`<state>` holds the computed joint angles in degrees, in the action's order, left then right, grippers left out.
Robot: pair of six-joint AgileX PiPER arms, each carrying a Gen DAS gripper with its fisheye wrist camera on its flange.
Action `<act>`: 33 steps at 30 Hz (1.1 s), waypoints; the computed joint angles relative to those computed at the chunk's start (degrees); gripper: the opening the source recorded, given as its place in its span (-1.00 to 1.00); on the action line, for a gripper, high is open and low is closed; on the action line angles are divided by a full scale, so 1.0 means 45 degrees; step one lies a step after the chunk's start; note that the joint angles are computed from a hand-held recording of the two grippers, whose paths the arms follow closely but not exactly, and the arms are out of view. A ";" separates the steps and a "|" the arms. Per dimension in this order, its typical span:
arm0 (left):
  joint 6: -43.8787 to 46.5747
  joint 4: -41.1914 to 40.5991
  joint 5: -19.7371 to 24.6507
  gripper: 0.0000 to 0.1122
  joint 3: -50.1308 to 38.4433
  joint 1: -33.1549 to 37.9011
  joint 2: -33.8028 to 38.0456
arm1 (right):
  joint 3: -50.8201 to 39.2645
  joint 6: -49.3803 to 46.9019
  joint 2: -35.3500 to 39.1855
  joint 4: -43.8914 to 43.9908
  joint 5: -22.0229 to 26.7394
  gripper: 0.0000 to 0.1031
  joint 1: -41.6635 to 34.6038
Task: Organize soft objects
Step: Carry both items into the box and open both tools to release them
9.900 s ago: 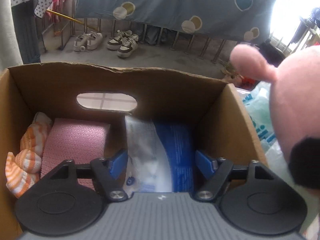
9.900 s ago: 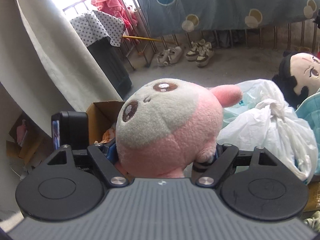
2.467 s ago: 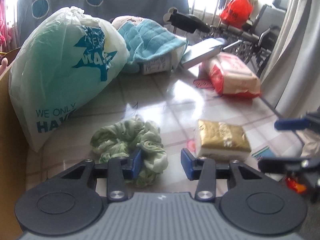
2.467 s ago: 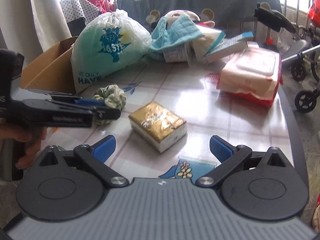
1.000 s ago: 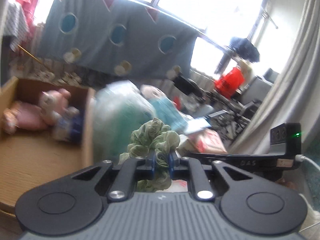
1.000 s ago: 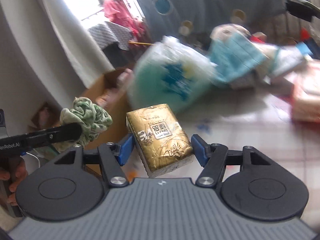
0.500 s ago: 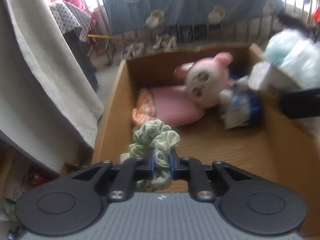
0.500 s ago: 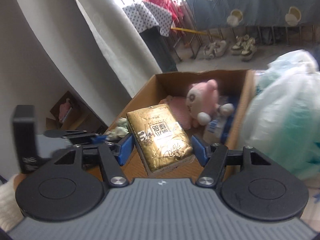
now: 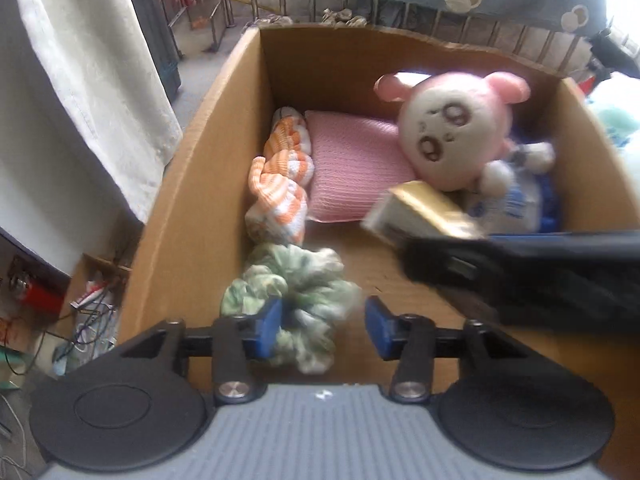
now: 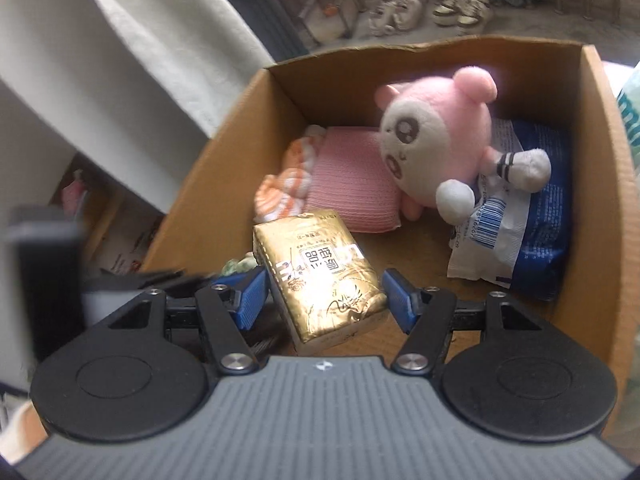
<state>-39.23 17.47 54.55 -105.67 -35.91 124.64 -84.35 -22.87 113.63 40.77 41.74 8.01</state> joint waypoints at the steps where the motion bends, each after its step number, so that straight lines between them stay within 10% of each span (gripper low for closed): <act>1: -0.0051 -0.0004 -0.0145 0.09 0.0430 -0.0116 -0.0421 | -0.0160 0.0420 0.0262 0.0018 0.0036 0.21 0.0039; 9: -0.1000 0.0806 -0.1292 0.20 0.3332 -0.0763 -0.3275 | -0.0477 0.2951 0.1451 -0.0891 -0.1908 0.27 0.0837; 13: -0.1152 0.0832 -0.1667 0.20 0.4135 -0.0610 -0.4066 | -0.2286 0.4685 0.2338 -0.2926 0.0294 0.50 0.1215; 18: -0.1512 0.1038 -0.2328 0.21 0.4965 -0.0440 -0.4649 | -0.1523 0.3941 0.1652 -0.1898 0.0304 0.68 0.0875; 20: -0.1424 0.0832 -0.2600 0.21 0.5274 -0.0354 -0.4836 | -0.1103 0.3212 0.1491 -0.0870 0.0553 0.58 0.0442; 22: -0.1488 0.0794 -0.2818 0.21 0.5548 -0.0336 -0.4963 | -0.1076 0.3405 0.1585 -0.0689 0.1009 -0.55 0.0160; 23: -0.1474 0.0727 -0.2950 0.21 0.5713 -0.0307 -0.5043 | -0.1054 0.3422 0.1753 -0.0151 0.1282 -0.68 -0.0092; 33: -0.2309 0.1170 -0.3076 0.21 0.6423 -0.0552 -0.5480 | -0.0384 0.2606 0.1699 0.0667 0.0377 -0.50 0.0116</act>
<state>-49.62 22.73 40.71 -76.77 -38.40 99.98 -86.08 -11.14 121.28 43.77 43.43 8.54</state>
